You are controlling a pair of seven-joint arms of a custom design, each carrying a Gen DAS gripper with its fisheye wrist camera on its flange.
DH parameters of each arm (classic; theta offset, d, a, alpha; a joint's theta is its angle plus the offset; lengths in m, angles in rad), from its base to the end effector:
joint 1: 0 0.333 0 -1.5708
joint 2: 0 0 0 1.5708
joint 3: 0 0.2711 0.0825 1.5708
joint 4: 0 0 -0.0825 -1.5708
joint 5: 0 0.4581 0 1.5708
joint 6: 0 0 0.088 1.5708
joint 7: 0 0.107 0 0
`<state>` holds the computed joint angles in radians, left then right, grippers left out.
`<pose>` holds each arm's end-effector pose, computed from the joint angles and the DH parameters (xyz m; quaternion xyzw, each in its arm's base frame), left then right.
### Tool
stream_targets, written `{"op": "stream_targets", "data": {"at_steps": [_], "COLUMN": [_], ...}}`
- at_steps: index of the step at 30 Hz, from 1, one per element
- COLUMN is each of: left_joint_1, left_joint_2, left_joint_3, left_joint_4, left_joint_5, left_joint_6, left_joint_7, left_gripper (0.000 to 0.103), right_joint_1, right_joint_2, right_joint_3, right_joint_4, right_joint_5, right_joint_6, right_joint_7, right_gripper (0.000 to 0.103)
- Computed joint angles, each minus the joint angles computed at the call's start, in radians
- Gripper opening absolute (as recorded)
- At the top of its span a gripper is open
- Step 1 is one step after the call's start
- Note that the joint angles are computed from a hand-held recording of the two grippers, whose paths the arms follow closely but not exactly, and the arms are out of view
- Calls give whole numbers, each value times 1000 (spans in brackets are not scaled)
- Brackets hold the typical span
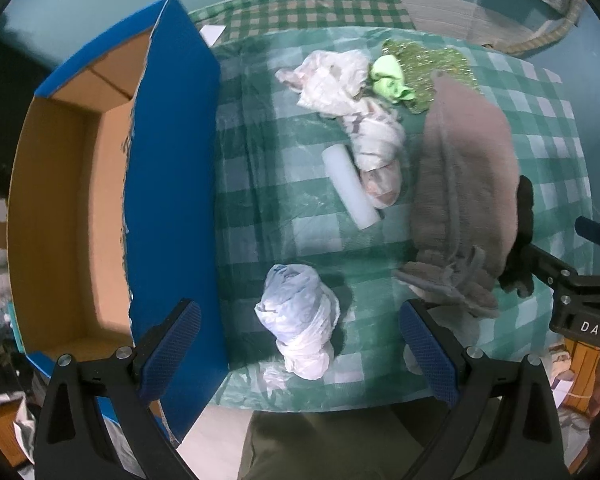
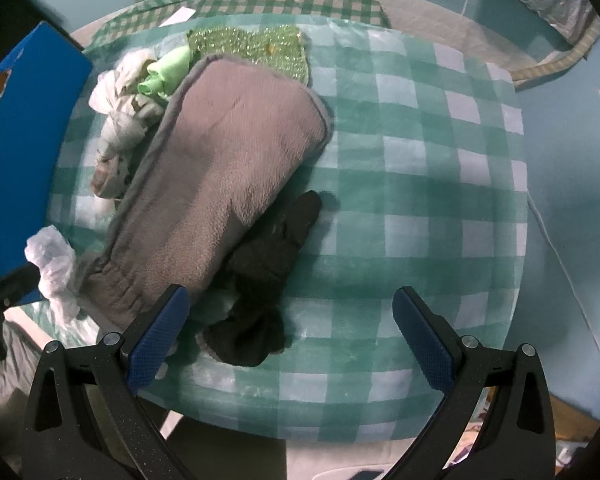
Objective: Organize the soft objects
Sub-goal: 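Lower the left tool toward the white sock ball while the right tool lowers toward the black sock, then close the left gripper on the white sock ball while the right gripper closes on the black sock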
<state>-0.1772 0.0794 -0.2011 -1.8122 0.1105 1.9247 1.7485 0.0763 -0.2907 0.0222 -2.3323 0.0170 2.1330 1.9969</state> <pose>0.6131 -0.2333 0.4278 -0.4697 0.8815 0.0145 0.0453 0.5417 0.0541 0.3835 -0.5780 0.8147 -0.0192 0.0417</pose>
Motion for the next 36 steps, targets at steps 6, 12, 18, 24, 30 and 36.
{"op": "stream_targets", "data": {"at_steps": [6,12,18,24,30,36], "left_joint_1": [7,12,24,25,7,4], "left_joint_2": [34,51,48,42,38,28], "left_joint_3": [5,6,12,7,0,-3], "left_joint_4": [30,44,31,16,-12,-27], "left_joint_5": [8,20,21,9,48,21], "left_joint_6": [-18,-19,-13,-29,-10,-24], "left_joint_7": [-27,-30,-23,-1,-12,13], "left_gripper": [100,100,100,100,100,100], "right_joint_1": [0,-1,1,13,25,37], "right_joint_2": [20,37,55,110,128,121], "right_joint_3": [-6,-10,-7,-4,-5,-9], "right_joint_4": [5,10,13,48,57,43], "right_joint_5": [12,20,15,9,1,39], "right_joint_6": [10,20,38,57,66,67], "right_joint_7": [-15,-19,-11,0,-7,-15], "right_gripper": [102,102,102,92,81,49]}}
